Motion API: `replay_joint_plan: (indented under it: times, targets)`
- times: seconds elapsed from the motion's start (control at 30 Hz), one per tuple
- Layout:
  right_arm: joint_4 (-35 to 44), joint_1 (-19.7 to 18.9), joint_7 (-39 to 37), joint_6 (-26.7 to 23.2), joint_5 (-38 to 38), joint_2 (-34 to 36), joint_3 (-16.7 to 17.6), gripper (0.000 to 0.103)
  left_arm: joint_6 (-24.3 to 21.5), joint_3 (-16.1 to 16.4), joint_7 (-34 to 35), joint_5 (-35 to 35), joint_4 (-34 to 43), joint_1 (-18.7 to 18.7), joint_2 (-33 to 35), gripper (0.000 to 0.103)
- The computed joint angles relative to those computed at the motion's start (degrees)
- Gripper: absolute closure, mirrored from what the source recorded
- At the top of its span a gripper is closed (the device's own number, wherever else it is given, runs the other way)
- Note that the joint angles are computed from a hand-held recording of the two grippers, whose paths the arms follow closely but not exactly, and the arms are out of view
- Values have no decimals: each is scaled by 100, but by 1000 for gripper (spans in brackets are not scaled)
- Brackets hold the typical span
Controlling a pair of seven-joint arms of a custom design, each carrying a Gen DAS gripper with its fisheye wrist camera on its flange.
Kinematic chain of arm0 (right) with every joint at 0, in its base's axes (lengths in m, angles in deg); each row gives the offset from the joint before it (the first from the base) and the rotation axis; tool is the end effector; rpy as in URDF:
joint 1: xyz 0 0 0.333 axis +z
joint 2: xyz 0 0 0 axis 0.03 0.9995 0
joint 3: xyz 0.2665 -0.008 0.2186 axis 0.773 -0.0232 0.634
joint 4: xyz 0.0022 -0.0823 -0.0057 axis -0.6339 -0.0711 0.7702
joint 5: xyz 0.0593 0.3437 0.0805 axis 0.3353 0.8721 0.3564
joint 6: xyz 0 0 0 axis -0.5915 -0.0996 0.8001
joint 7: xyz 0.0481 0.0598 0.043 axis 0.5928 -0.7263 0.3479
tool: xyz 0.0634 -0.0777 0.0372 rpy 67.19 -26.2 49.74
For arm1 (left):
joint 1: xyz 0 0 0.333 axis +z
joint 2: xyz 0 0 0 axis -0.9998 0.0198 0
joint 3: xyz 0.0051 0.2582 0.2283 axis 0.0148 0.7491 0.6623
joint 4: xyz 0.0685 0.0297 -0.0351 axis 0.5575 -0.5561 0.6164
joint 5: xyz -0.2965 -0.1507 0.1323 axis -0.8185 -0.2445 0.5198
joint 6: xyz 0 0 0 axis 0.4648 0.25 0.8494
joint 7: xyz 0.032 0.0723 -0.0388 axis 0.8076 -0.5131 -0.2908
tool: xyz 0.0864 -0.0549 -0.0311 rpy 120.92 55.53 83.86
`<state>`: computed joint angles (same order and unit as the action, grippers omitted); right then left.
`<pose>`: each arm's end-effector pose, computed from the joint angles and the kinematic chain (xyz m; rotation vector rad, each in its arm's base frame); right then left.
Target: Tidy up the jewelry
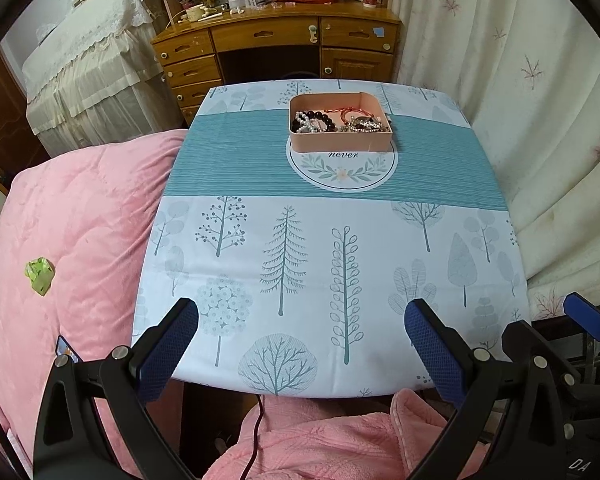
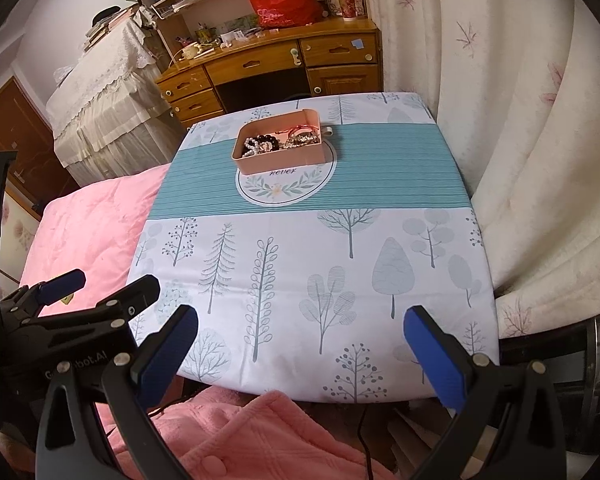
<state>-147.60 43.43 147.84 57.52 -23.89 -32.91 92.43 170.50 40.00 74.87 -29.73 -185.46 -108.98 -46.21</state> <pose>0.4532 0.4907 0.5839 -1.9145 1.8096 -0.3082 0.4740 -0.3176 0.5827 -2.0227 1.9152 -0.4022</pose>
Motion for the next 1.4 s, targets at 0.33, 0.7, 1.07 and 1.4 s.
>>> replay_joint_plan:
  times: [0.33, 0.7, 1.07, 1.4]
  targets:
    - [0, 12, 20, 2, 19, 20, 4, 0, -64, 1, -2, 48, 0, 1, -12, 1]
    - [76, 35, -24, -33, -9, 75, -19, 0, -47, 17, 21, 75, -23, 37, -35, 1]
    - [402, 81, -172, -195, 33, 280, -55, 0, -53, 45, 97, -10, 21, 80, 6, 1]
    - [777, 130, -333, -406, 119, 502, -124, 0, -42, 96, 275, -158, 78, 144, 98, 1]
